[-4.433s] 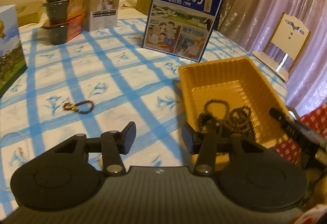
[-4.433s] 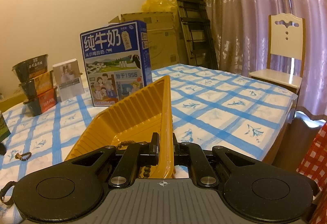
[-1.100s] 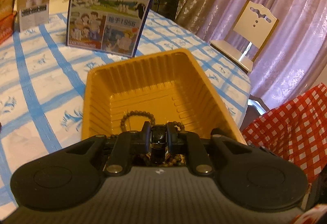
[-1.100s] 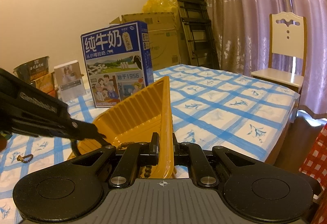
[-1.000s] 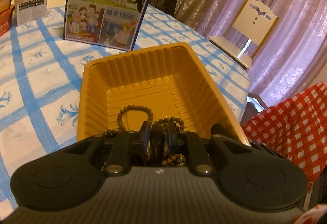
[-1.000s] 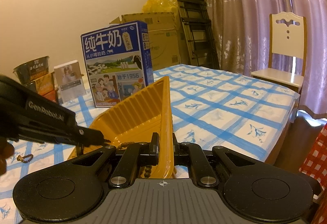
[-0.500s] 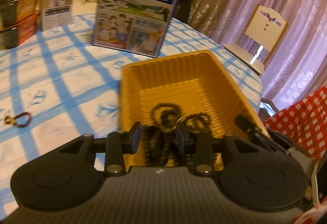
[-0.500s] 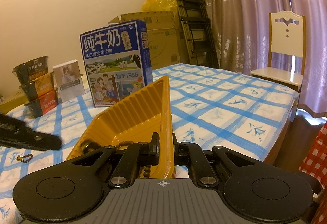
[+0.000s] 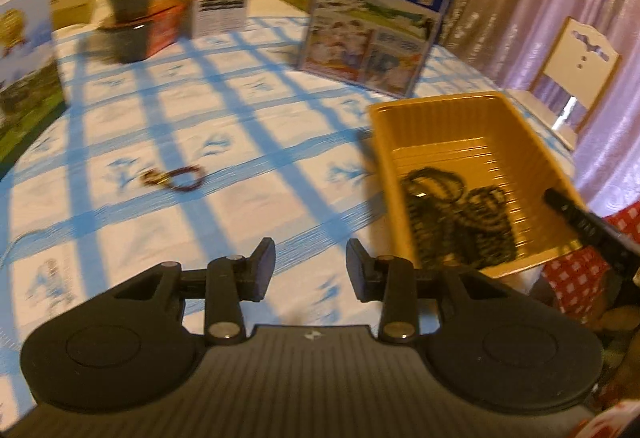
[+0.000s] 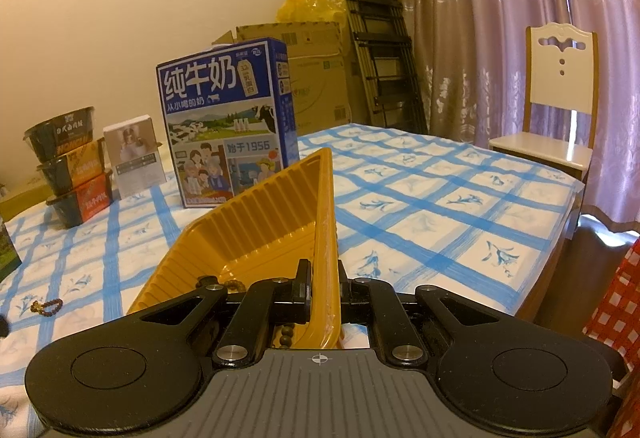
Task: Organize jewelry
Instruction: 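Move the left tool to the brown bracelet with gold charm and grasp it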
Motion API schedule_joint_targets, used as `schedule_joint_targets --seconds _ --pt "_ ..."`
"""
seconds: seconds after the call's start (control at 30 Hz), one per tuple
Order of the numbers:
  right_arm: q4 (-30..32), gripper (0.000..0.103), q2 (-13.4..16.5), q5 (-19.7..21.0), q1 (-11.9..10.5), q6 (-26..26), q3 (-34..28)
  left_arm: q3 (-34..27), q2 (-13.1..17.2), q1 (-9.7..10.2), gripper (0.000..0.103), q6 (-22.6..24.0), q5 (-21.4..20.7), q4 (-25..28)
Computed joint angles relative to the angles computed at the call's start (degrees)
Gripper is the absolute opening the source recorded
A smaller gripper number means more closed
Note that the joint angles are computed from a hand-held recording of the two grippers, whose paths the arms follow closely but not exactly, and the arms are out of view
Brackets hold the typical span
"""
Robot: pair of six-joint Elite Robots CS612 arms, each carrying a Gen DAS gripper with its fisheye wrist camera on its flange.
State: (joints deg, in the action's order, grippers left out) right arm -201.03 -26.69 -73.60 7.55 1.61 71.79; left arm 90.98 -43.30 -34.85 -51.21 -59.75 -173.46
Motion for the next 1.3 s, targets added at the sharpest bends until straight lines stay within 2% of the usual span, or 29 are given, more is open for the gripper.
schedule_joint_targets --seconds 0.23,0.4,0.57,0.87,1.03,1.3 --pt "-0.1 0.009 0.0 0.0 0.0 -0.1 0.1 4.6 -2.7 -0.48 0.035 -4.7 3.4 3.5" --pt "0.1 0.009 -0.1 -0.3 0.0 -0.4 0.1 5.5 -2.8 -0.18 0.035 -5.4 4.9 4.5" --pt "0.3 0.009 -0.1 -0.5 0.0 -0.9 0.0 4.5 -1.5 0.72 0.035 -4.6 6.2 5.2" --pt "0.8 0.009 0.3 -1.3 0.1 -1.9 -0.4 1.2 1.7 3.57 0.035 -2.9 6.5 6.0" --pt "1.0 0.009 0.4 -2.0 0.2 -2.5 -0.4 -1.5 3.6 5.22 0.04 -0.7 6.3 6.1" --pt "1.4 0.009 0.6 -2.9 0.4 -3.3 -0.6 -5.1 6.1 7.48 0.043 0.6 5.2 7.1"
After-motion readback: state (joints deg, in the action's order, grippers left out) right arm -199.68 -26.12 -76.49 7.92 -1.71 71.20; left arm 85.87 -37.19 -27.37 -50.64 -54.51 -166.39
